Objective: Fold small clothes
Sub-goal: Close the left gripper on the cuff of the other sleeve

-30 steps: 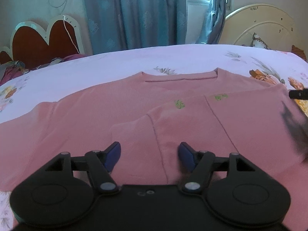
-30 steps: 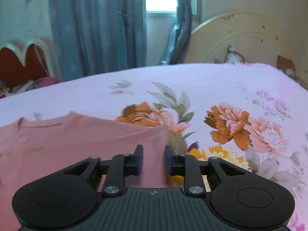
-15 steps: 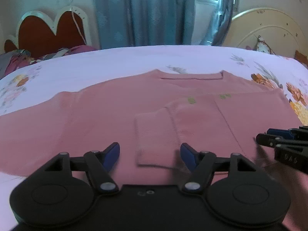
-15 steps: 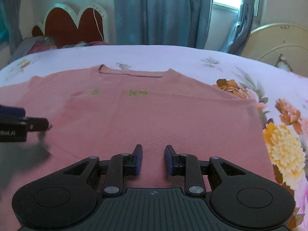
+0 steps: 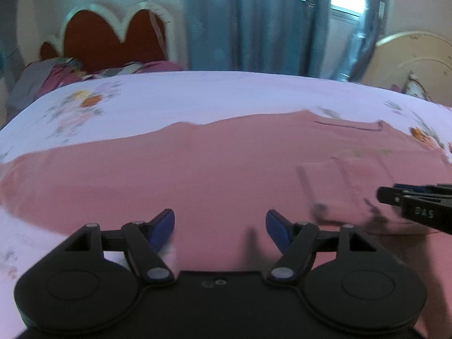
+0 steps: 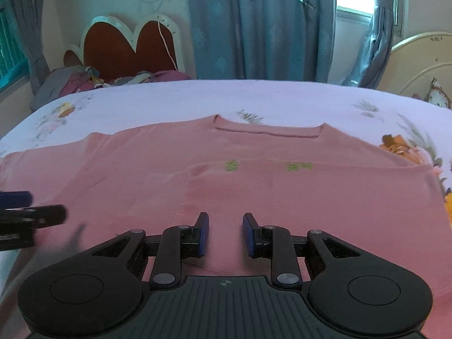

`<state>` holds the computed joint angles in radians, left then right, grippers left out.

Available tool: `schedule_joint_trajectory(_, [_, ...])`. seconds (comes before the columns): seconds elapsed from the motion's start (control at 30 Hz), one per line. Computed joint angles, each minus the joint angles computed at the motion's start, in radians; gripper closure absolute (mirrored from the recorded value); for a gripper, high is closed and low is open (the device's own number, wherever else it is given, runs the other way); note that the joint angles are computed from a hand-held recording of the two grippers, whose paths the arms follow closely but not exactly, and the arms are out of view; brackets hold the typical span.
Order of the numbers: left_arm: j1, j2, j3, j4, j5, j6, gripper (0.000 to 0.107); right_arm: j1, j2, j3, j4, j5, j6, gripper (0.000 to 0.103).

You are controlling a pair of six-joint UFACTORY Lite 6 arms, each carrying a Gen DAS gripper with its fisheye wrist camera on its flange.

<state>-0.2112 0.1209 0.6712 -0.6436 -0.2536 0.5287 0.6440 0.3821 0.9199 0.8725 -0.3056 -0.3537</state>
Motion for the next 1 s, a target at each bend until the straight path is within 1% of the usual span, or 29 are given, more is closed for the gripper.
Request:
schedule_joint_trajectory(0.13, [0.183, -0.037, -0.041, 0.286, 0.039, -0.227, 0.037, 0.021, 0.076, 0.073, 0.11, 0.011, -0.085, 0.077])
schedule_joint_trajectory(0.2, [0.282, -0.046, -0.054, 0.452, 0.047, -0.354, 0.037, 0.041, 0.116, 0.108, 0.223, 0.002, -0.215, 0.077])
schedule_joint_trajectory(0.3, [0.428, -0.044, -0.055, 0.667, 0.051, -0.516, 0.037, 0.062, 0.136, 0.131, 0.32, -0.026, -0.313, 0.077])
schedule_joint_trajectory(0.33, [0.48, -0.038, -0.048, 0.763, 0.053, -0.6, 0.037, 0.066, 0.129, 0.129, 0.331, -0.03, -0.314, 0.077])
schedule_joint_trajectory(0.4, [0.577, -0.005, -0.014, 0.926, 0.061, -0.756, 0.036, 0.083, 0.101, 0.108, 0.274, -0.055, -0.223, 0.077])
schedule_joint_trajectory(0.43, [0.625, 0.021, 0.012, 1.003, 0.063, -0.832, 0.036, 0.089, 0.104, 0.114, 0.265, -0.053, -0.214, 0.077])
schedule_joint_trajectory(0.5, [0.697, 0.076, 0.075, 1.143, 0.076, -0.974, 0.036, 0.09, 0.149, 0.159, 0.313, -0.009, -0.272, 0.077])
schedule_joint_trajectory(0.57, [0.76, 0.149, 0.159, 1.342, 0.08, -1.184, 0.036, 0.105, 0.167, 0.165, 0.32, -0.037, -0.27, 0.077])
schedule_joint_trajectory(0.63, [0.799, 0.218, 0.243, 1.527, 0.081, -1.393, 0.036, 0.104, 0.168, 0.172, 0.35, -0.033, -0.293, 0.077])
schedule_joint_trajectory(0.7, [0.835, 0.309, 0.347, 1.696, 0.052, -1.602, 0.036, 0.1, 0.167, 0.167, 0.323, -0.032, -0.259, 0.077])
schedule_joint_trajectory(0.77, [0.858, 0.395, 0.459, 1.874, 0.034, -1.812, 0.036, 0.107, 0.17, 0.172, 0.348, -0.039, -0.279, 0.077])
schedule_joint_trajectory(0.8, [0.871, 0.43, 0.502, 1.93, 0.017, -1.875, 0.036, 0.112, 0.173, 0.176, 0.365, -0.045, -0.295, 0.077])
schedule_joint_trajectory(0.83, [0.876, 0.468, 0.548, 1.945, 0.007, -1.903, 0.036, 0.117, 0.178, 0.184, 0.385, -0.05, -0.31, 0.077])
schedule_joint_trajectory(0.9, [0.879, 0.524, 0.614, 1.918, -0.005, -1.894, 0.036, 0.125, 0.189, 0.195, 0.404, -0.061, -0.32, 0.077])
schedule_joint_trajectory(0.93, [0.881, 0.549, 0.647, 1.911, -0.012, -1.893, 0.038, 0.132, 0.19, 0.193, 0.407, -0.067, -0.317, 0.077])
schedule_joint_trajectory(1.0, [0.879, 0.602, 0.701, 1.799, -0.019, -1.796, 0.055, 0.135, 0.185, 0.185, 0.395, -0.073, -0.303, 0.077])
